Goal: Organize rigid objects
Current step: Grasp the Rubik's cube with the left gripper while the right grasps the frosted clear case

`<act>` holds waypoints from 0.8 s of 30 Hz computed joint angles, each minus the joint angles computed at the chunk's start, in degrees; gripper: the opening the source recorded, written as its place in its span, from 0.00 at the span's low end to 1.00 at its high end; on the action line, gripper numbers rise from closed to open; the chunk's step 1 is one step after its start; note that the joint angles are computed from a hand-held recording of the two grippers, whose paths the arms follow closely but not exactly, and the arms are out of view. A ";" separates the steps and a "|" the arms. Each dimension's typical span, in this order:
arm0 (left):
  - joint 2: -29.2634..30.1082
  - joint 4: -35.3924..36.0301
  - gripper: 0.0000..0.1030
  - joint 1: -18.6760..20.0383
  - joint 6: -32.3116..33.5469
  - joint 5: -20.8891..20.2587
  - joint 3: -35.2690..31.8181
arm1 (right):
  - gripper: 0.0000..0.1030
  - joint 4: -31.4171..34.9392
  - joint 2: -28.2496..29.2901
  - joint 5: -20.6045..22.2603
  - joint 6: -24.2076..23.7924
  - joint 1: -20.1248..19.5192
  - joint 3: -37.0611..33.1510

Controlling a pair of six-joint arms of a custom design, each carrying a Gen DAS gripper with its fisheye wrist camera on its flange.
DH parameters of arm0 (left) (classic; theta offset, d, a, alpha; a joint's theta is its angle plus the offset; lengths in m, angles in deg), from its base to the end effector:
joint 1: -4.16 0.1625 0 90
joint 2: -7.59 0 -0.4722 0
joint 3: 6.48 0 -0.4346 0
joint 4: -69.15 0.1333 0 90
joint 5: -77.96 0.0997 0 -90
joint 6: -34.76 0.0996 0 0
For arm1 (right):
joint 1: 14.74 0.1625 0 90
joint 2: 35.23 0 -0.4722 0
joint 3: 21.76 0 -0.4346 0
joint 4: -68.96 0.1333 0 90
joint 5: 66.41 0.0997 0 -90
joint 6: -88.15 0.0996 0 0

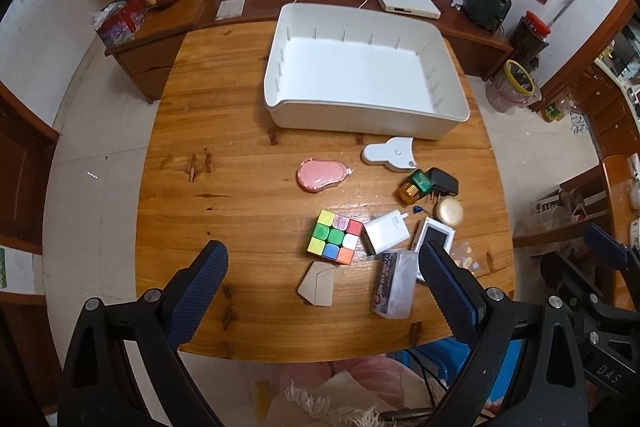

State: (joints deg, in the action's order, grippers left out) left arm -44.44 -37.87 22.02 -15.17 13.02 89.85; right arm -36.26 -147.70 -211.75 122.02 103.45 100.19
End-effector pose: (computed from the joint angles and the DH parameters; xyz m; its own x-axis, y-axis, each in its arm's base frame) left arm -0.5637 -0.3660 0.1053 -0.7073 0.3848 -0.5931 0.4734 0.8808 0.0070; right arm 0.2121 -0.2869 0.4809 -0.7104 0.3259 0.6238 -0.0893 0.8375 -0.5392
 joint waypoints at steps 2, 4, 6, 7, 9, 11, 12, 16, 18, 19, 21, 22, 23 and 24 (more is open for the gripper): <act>0.43 -0.65 0.94 0.47 0.58 -0.38 0.40 | 0.83 -1.30 -0.44 0.71 -1.99 -1.42 0.70; 0.76 -1.52 0.94 0.89 1.03 -0.61 1.11 | 0.83 -2.56 -0.75 1.51 -3.66 -2.61 1.40; 1.33 -1.59 0.94 1.29 1.28 -0.71 1.37 | 0.83 -4.12 -1.23 2.54 -5.45 -4.05 2.42; 1.54 -1.71 0.94 1.49 1.41 -0.89 1.54 | 0.83 -4.85 -1.46 3.13 -6.27 -4.77 2.88; 1.96 -2.52 0.94 1.99 1.74 -1.44 2.24 | 0.83 -6.60 -1.92 4.69 -8.17 -6.47 4.14; 2.25 -3.42 0.94 2.38 1.99 -2.06 2.97 | 0.83 -8.88 -2.35 6.46 -10.55 -8.35 5.56; 2.37 -3.83 0.94 2.56 2.15 -2.41 3.33 | 0.83 -9.77 -2.49 7.21 -11.47 -9.12 6.19; 3.18 -6.00 0.94 3.03 3.95 -3.06 4.80 | 0.83 -12.70 -2.36 9.62 -14.64 -11.96 8.92; 3.82 -7.33 0.94 3.34 5.41 -3.38 5.54 | 0.83 -13.75 -2.15 11.12 -16.20 -13.44 10.32; 4.10 -7.91 0.94 3.51 6.00 -3.53 5.75 | 0.83 -14.25 -2.15 12.14 -17.01 -14.27 10.88; 5.00 -8.64 0.94 4.04 7.14 -4.05 5.92 | 0.83 -15.29 -2.15 14.55 -18.66 -16.00 11.97; 5.39 -8.94 0.94 4.35 7.64 -4.10 5.93 | 0.83 -15.76 -2.18 15.21 -19.33 -16.63 12.39; 5.89 -9.03 0.94 4.63 7.97 -4.10 5.88 | 0.83 -16.20 -2.01 15.90 -19.98 -17.37 12.84; 6.41 -9.04 0.94 4.95 8.19 -4.00 5.78 | 0.83 -16.79 -1.67 16.19 -20.47 -17.94 13.18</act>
State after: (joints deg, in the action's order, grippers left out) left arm -38.03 -46.90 26.98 -6.98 9.02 95.63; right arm -53.05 -149.37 -195.56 101.54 85.51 113.37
